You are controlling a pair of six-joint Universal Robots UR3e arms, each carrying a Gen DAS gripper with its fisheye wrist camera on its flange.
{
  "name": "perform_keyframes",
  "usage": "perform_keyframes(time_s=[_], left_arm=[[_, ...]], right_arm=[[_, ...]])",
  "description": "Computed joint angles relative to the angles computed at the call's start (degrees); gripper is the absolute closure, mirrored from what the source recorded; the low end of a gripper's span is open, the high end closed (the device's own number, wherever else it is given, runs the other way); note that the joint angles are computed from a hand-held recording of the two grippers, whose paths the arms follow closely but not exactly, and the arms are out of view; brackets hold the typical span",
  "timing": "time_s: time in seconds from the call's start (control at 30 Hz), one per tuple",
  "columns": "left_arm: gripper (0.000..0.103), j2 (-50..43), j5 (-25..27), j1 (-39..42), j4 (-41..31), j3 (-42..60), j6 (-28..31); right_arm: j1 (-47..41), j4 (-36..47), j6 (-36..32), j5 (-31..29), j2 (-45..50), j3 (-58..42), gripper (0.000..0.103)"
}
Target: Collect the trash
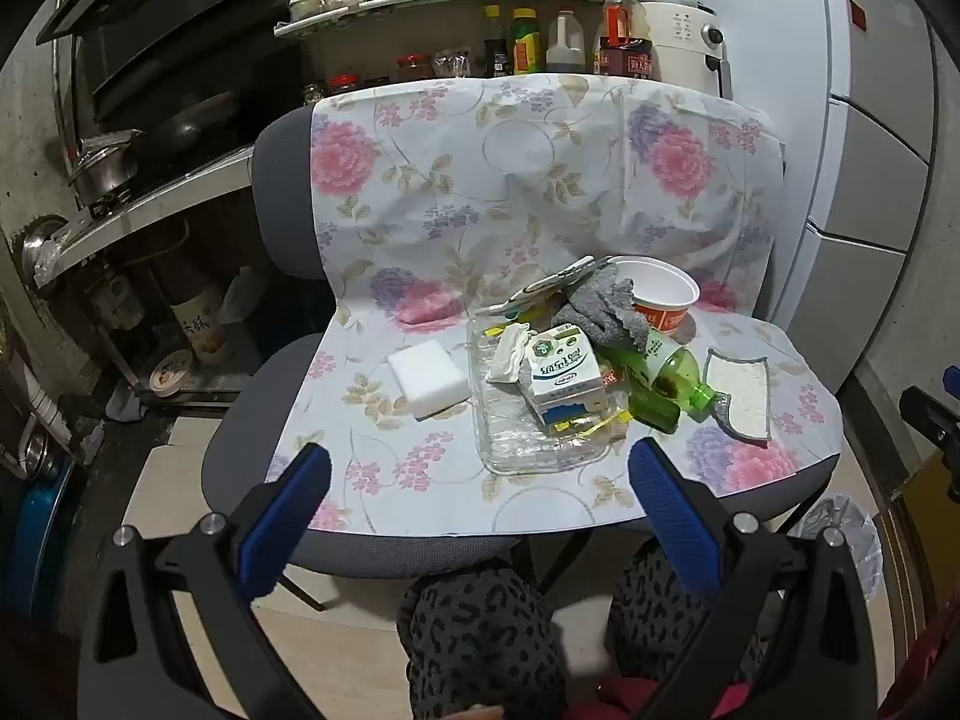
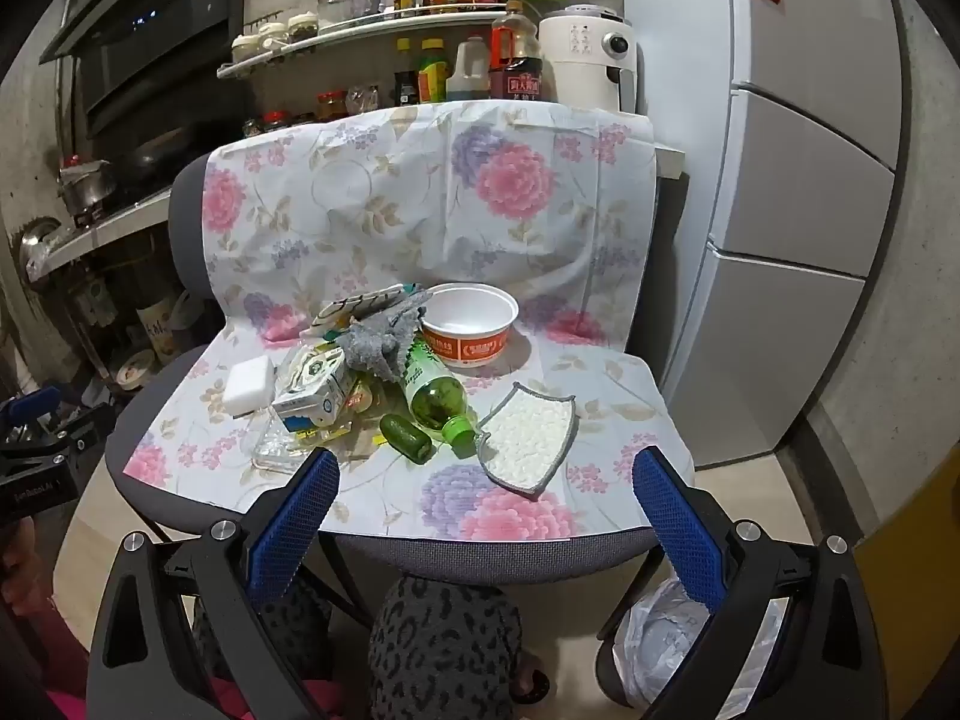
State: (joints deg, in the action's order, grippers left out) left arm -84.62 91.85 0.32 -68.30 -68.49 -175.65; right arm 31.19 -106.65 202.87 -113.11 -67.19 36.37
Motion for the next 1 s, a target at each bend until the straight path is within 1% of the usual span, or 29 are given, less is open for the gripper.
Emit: perform_keyframes(time_s=[0.03, 1.0], left_arm=[[0.007, -0.1, 0.1, -0.1, -0.4, 0.3, 0.1], [0.006, -0.3, 0.3, -0.1, -0.8, 0.6, -0.1]], right_arm=[[-0.1, 1.1, -0.2, 0.1, 0.4, -1.0, 0.006], [-0.3, 0.2, 0.2, 0.2, 0.6, -0.2, 0.006]])
